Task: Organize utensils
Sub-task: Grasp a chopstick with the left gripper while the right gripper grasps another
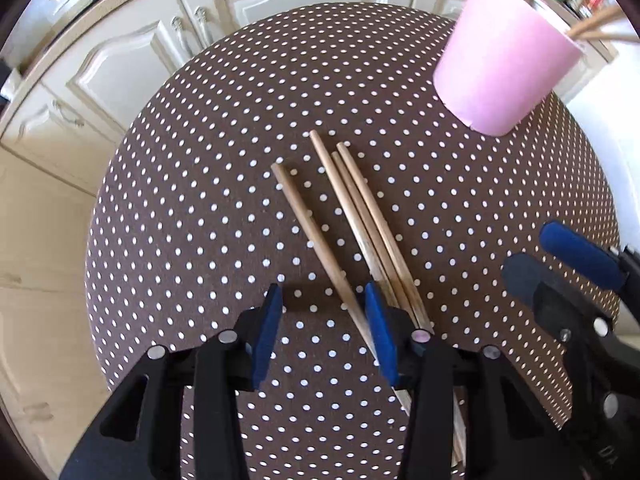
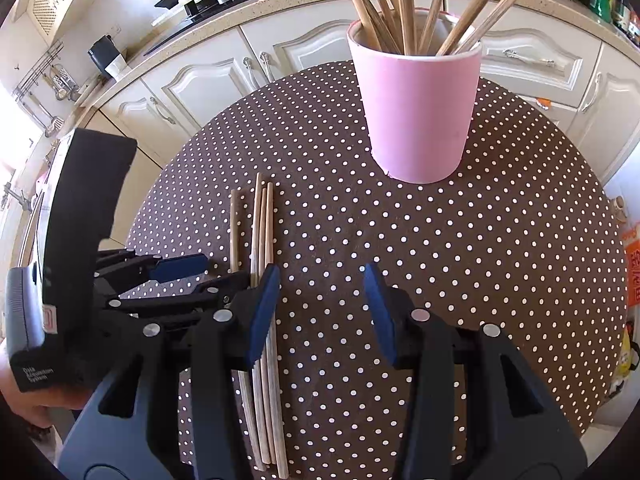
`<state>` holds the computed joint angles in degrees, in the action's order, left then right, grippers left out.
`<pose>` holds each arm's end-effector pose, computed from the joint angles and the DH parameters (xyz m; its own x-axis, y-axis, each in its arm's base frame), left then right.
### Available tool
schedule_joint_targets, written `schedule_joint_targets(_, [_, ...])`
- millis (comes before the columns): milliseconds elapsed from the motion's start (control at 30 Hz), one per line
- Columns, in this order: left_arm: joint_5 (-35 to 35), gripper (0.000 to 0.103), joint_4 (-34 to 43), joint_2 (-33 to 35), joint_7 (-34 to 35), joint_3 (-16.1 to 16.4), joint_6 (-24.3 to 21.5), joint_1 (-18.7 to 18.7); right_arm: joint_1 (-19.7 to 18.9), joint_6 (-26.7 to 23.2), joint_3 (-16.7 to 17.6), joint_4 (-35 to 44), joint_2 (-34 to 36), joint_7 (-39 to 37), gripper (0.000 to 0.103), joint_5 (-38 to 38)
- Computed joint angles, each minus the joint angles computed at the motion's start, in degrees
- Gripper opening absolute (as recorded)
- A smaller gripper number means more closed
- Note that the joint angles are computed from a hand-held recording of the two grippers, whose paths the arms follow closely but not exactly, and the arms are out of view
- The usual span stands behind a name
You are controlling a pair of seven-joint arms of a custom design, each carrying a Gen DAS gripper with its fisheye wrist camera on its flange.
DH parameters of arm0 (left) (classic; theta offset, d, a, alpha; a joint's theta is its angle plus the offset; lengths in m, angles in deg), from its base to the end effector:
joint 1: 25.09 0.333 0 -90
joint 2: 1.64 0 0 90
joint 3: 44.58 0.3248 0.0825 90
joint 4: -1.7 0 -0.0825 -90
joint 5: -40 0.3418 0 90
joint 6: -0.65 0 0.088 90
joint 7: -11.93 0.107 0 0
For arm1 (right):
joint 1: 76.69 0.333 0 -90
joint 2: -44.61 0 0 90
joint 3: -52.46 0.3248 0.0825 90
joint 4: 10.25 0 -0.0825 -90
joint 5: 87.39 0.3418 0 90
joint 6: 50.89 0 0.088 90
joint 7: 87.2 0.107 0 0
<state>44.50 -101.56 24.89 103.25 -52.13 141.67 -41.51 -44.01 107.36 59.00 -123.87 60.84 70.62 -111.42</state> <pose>0.5899 -0.2519 0.3458 -0.4593 -0.8883 -0.0064 -0.8698 0.4512 -0.1994 0.4660 0.3956 0.4126 -0.0878 -0.9535 -0.2883 -0.8811 0.2094 -0.4241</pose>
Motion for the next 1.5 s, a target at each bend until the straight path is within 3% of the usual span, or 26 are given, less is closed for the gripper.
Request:
schedule_joint_targets(67, [0.0,0.033,0.3,0.1,0.1,-0.2,0.1,-0.2,-0.7,0.4,0.6,0.0,0.2,-1.4,0.044,1.3])
schedule_joint_targets(133, [-0.4,0.016,0.0,-0.1,1.2,-0.5,0.4,0.1,-1.2,1.0,1.2,0.1,0.5,-3.0,0.044,2.7])
schedule_joint_targets(333, [-6.0,0.006,-1.2,-0.7,7.3,-2.4,1.2,3.7,-2.6,-0.2,3.2,3.5,3.6,-9.8,0.044,8.5])
schedule_joint_targets(500, [-11.6,0.006,0.0,0.3,9.6,-2.9,-0.7,5.6,-2.3,-4.6,3.8,8.1,6.5,-15.0,0.044,11.4])
schedule_joint_targets(667, [-12.8,0.006,-1.3,-0.7,10.0,-2.2,-0.3,6.0,-1.0,-10.5,3.1,13.1,9.3,-18.0,0.044,12.0])
schedule_joint_targets(800, [-14.3,0.006,-4.5,-3.1,10.5,-2.5,0.5,6.7,-0.2,-15.8,3.2,17.6,11.9,-21.2,0.035,12.5])
schedule_joint_targets(1000, [-14.8,0.006,-5.1,-3.8,10.4,-2.2,0.4,6.8,0.8,-19.9,2.7,21.4,13.5,-22.5,0.035,13.1])
schedule_joint_targets(1267, [-16.5,0.007,-2.1,-2.3,9.3,-2.4,-3.1,7.5,1.6,-34.2,2.5,39.4,22.8,-28.8,0.033,16.0])
schedule_joint_targets(1367, [-16.5,0.007,-1.7,-2.2,9.3,-2.3,-3.8,7.5,2.1,-37.3,2.1,45.3,26.1,-30.8,0.026,17.1])
schedule_joint_targets(1433, [-15.8,0.007,-1.6,-2.2,9.0,-2.1,-4.1,7.3,3.7,-41.5,0.4,49.7,28.2,-31.2,0.009,15.4])
schedule_joint_targets(1500, [-15.2,0.007,-1.4,-2.2,8.5,-1.9,-4.6,7.0,3.3,-41.0,0.5,49.8,28.4,-31.3,0.008,16.5])
